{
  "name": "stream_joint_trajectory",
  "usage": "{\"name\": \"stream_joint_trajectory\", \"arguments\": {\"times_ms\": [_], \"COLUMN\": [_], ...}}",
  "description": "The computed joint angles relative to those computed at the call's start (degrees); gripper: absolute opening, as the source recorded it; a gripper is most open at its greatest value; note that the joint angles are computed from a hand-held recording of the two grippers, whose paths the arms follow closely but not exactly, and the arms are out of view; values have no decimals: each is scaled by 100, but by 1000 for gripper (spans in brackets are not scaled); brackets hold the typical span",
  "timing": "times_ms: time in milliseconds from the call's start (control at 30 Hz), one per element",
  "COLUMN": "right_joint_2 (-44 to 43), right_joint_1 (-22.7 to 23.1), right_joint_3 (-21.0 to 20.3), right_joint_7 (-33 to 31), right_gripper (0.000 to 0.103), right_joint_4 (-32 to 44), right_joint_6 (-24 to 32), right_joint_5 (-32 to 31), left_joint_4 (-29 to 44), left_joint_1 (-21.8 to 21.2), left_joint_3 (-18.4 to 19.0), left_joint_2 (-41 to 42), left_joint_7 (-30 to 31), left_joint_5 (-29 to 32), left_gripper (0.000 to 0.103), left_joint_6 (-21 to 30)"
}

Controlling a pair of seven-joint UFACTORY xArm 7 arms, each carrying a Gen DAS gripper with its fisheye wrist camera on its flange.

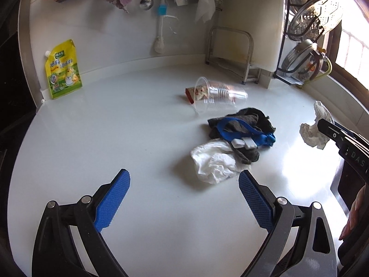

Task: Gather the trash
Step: 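Grasp the crumpled white paper with the right tool while the left tool grasps the white plastic bag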

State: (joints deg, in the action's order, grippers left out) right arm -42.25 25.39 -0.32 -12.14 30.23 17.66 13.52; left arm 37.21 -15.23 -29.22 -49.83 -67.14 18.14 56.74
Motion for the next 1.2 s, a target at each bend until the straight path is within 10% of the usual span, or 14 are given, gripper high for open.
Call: {"name": "stream_joint_trajectory", "arguments": {"times_ms": [600,967,1200], "right_joint_2": [-40,49,26], "right_joint_1": [397,353,342], "right_joint_3": [-567,-520,-485], "right_joint_7": [-520,-676,-740], "right_gripper": [33,33,33], "right_joint_4": [71,91,66], "right_joint_6": [276,357,368], "right_joint_5": [856,1038,1085], "left_joint_4": [480,383,381], "left_joint_1": [31,-161,-138], "left_joint_3": [324,547,415], "left_joint_2": [1334,1446,1172], "left_joint_7": [-115,98,84], "left_joint_5": [273,253,288], "left_gripper": [92,18,13], "left_joint_6": [-14,-535,-494]}}
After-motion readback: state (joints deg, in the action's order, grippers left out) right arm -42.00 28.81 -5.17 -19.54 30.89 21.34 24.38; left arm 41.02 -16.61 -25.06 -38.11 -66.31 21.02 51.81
